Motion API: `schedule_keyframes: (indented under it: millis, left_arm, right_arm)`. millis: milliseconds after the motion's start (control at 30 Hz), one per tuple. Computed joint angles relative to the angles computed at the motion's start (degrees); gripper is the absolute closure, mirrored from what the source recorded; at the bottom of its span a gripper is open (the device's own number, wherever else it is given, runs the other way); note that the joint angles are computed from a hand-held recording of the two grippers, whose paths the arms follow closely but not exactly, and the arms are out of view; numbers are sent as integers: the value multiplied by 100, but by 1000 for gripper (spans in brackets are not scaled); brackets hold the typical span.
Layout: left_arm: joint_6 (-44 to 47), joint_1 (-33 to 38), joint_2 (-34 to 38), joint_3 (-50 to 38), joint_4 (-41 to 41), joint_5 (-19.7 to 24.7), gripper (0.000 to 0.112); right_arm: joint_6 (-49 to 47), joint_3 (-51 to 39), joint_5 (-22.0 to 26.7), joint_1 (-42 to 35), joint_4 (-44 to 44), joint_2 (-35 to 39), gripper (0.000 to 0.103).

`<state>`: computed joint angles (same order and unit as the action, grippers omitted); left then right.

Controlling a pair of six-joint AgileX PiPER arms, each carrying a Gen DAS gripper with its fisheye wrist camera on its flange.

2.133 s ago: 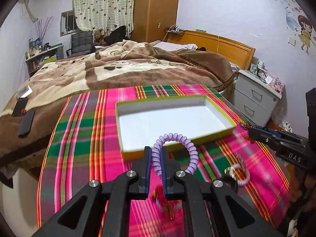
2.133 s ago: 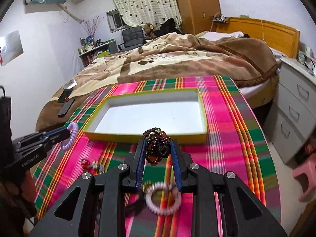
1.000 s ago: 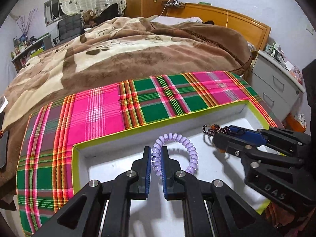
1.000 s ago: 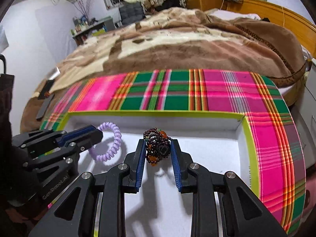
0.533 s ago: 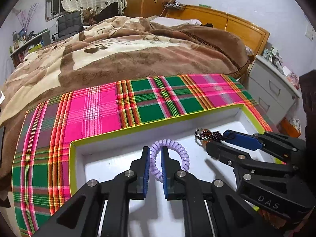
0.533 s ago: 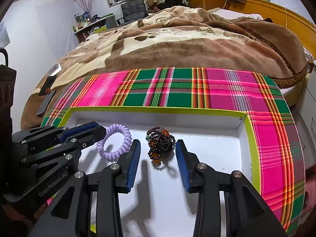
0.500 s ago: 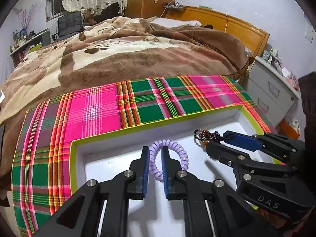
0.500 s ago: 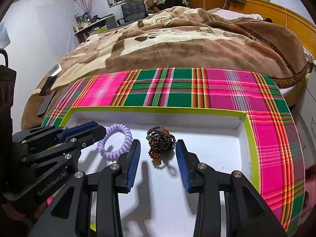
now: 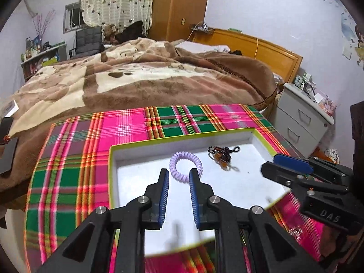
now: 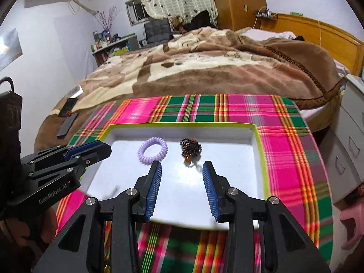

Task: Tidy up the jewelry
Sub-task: 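Withdraw both tools from the box back toward the remaining jewelry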

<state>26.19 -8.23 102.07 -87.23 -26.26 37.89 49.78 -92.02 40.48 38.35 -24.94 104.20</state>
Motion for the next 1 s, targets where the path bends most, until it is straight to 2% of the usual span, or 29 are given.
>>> schedule_keyframes:
  millis: [267,400,633,1000]
  left_arm:
    - [1009,222,-1452,1729,-878,-442,95]
    - [1568,350,-2184,2560,-1331,-568,95]
    - [2213,640,-3194,3606,-1888,-366,95]
    - [2592,983,-4344,4538,-2051,-115,95]
  right_arm:
    - [1743,1253,116,959,-1547,-1077,64]
    - [2594,1724,491,1594,-2255,-1444,64]
    - [3663,2286,1075,2450,-2849,-1807,64]
    - [4782,2933,1786,3526,-3141,-2087,64]
